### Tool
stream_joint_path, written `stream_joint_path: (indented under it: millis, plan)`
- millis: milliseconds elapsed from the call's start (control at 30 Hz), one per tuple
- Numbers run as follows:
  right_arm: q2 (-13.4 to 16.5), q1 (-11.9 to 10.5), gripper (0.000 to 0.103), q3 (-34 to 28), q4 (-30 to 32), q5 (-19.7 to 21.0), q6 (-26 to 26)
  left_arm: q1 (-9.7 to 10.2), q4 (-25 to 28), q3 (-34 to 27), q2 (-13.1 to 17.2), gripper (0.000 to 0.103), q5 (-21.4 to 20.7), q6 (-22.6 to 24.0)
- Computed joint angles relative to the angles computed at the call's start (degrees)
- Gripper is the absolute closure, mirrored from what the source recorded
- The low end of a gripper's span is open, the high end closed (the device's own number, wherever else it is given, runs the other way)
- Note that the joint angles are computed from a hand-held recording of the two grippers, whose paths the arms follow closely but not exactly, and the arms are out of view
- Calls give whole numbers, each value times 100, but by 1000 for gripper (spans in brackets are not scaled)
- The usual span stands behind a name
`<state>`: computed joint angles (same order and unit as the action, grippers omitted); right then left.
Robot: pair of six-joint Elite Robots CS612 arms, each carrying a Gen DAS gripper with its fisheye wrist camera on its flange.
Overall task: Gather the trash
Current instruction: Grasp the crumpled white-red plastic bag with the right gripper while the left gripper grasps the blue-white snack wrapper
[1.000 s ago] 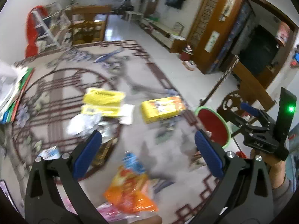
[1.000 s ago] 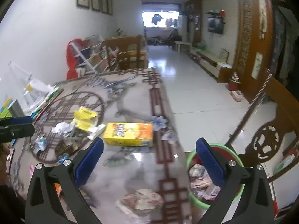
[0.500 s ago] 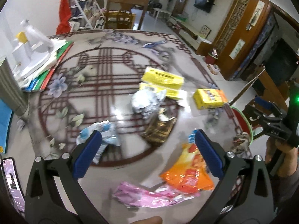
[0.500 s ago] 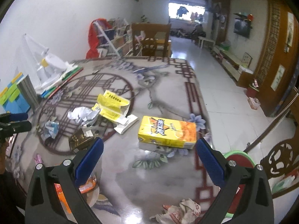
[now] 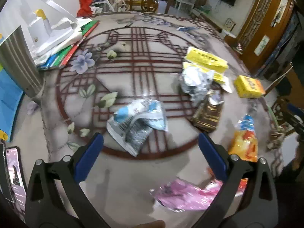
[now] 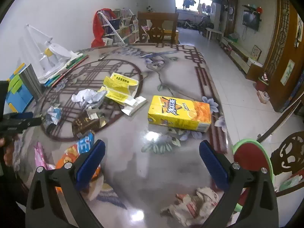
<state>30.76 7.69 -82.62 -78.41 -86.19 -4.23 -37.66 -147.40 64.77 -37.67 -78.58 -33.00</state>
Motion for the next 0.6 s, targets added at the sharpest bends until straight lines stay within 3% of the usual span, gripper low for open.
stream_joint_path:
  millis: [233,433,600]
  plan:
    - [181,-78,7,-423,454,-116,84,24,421,-374,184,6,146,51]
    - [317,-144,7,-559,801,-455,226,49,746,-600,301,5,172,197]
    - [345,-221,7,-492,1079,-330,468,59,1014,-792,435,5,239,252]
